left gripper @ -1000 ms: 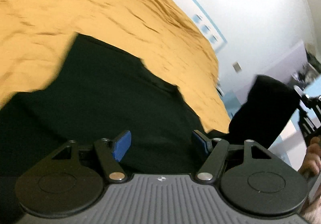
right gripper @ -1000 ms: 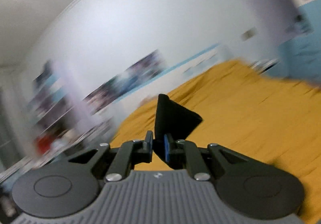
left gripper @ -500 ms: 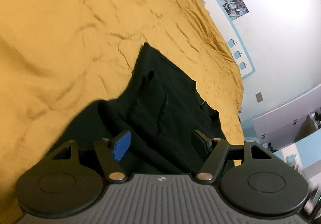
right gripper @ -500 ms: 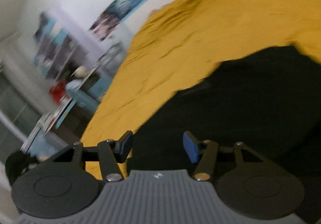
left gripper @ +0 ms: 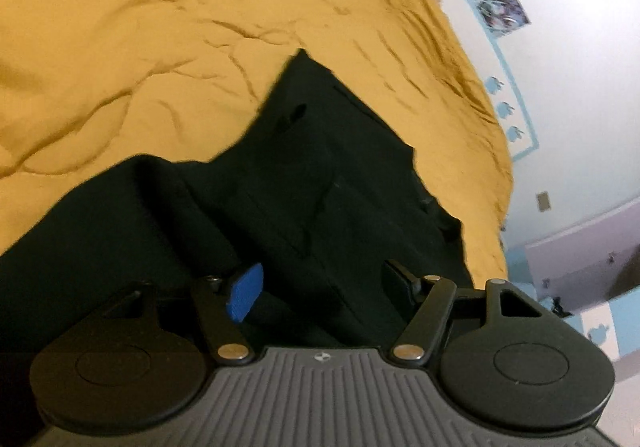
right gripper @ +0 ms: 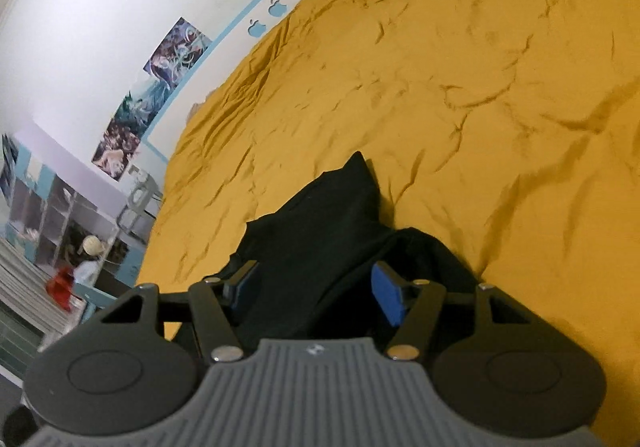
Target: Fold small clothes
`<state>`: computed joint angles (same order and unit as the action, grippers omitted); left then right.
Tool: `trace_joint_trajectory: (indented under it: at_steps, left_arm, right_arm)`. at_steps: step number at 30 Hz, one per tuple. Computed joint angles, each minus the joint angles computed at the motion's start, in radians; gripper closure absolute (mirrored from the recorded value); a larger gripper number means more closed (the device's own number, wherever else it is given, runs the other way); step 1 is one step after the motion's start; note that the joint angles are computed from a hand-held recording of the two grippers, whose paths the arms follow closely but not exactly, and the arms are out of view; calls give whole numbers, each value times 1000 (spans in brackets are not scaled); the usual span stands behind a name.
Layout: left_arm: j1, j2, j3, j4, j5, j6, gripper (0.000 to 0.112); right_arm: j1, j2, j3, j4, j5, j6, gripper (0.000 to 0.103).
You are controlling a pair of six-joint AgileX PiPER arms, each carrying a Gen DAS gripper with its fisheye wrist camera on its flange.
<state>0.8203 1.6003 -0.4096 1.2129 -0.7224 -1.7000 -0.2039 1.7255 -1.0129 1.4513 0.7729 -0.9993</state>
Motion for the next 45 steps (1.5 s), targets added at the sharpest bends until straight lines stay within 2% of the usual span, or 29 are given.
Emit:
trace_joint_trajectory:
  at_steps: [6, 7, 8, 9, 10, 14, 15, 16, 18, 20, 21, 22, 25, 27, 28, 29, 30, 32, 33, 34, 36, 38, 42, 45]
  left_arm:
    - [-29, 48, -12, -146, 7, 54, 36]
    - [-38, 54, -13, -170, 0, 81, 42]
    - [-41, 61, -13, -191, -14, 114, 63]
    - [-48, 62, -9, -215, -15, 146, 80]
    - [-54, 60, -6, -232, -11, 168, 102]
    - [-24, 33, 50, -323, -102, 302, 104]
    - [-11, 7, 72, -340, -124, 330, 105]
    - [12, -24, 99, -340, -158, 350, 105]
    - [58, -91, 143, -318, -197, 368, 105]
    - [83, -122, 159, -282, -184, 368, 104]
    - [76, -122, 151, -267, -137, 358, 104]
    - [65, -102, 137, -251, -90, 338, 104]
    - [49, 16, 97, -212, -18, 300, 104]
    - [72, 15, 106, -192, -42, 287, 103]
    - [90, -5, 98, -134, -37, 229, 97]
    - [110, -43, 88, -56, -13, 146, 96]
    - [129, -82, 91, -5, 2, 92, 96]
    - [179, -195, 98, 129, 28, 1, 92]
    - [182, -265, 100, 189, 65, -50, 89]
    - [174, -332, 101, 227, 101, -75, 86]
    - [177, -406, 100, 251, 89, -54, 82]
    - [135, -418, 70, 243, 67, -22, 71]
    - [9, -276, -2, 95, 0, 159, 67]
    - [-131, -145, -94, 11, 105, 225, 68]
  right_arm:
    - [41, 108, -44, 47, -9, 80, 44]
    - [47, 128, -52, 62, -17, 92, 44]
    - [52, 148, -61, 80, -25, 96, 44]
    - [58, 169, -68, 109, -36, 96, 44]
    - [60, 188, -76, 134, -38, 94, 44]
    - [60, 243, -105, 219, -50, 124, 44]
    - [55, 249, -115, 218, -45, 150, 51]
    - [51, 246, -126, 187, -49, 183, 74]
    - [45, 232, -143, 132, -53, 200, 103]
    - [45, 198, -122, 125, -70, 176, 103]
    - [54, 179, -113, 96, -101, 188, 103]
    - [63, 174, -112, 54, -130, 224, 103]
    - [78, 217, -128, -19, -184, 280, 103]
    - [57, 247, -126, 33, -150, 240, 103]
    - [45, 245, -121, 42, -141, 243, 103]
    - [34, 238, -118, 39, -125, 253, 102]
    - [27, 229, -123, 11, -114, 277, 98]
    - [18, 179, -109, -36, -131, 299, 78]
    - [15, 149, -93, -36, -144, 280, 66]
    - [11, 117, -79, -24, -150, 243, 65]
    - [14, 77, -77, 7, -148, 165, 65]
    - [29, 65, -95, 51, -100, 74, 61]
    - [137, 120, -194, 71, -96, -29, 55]
    - [217, 220, -321, 41, -132, -59, 53]
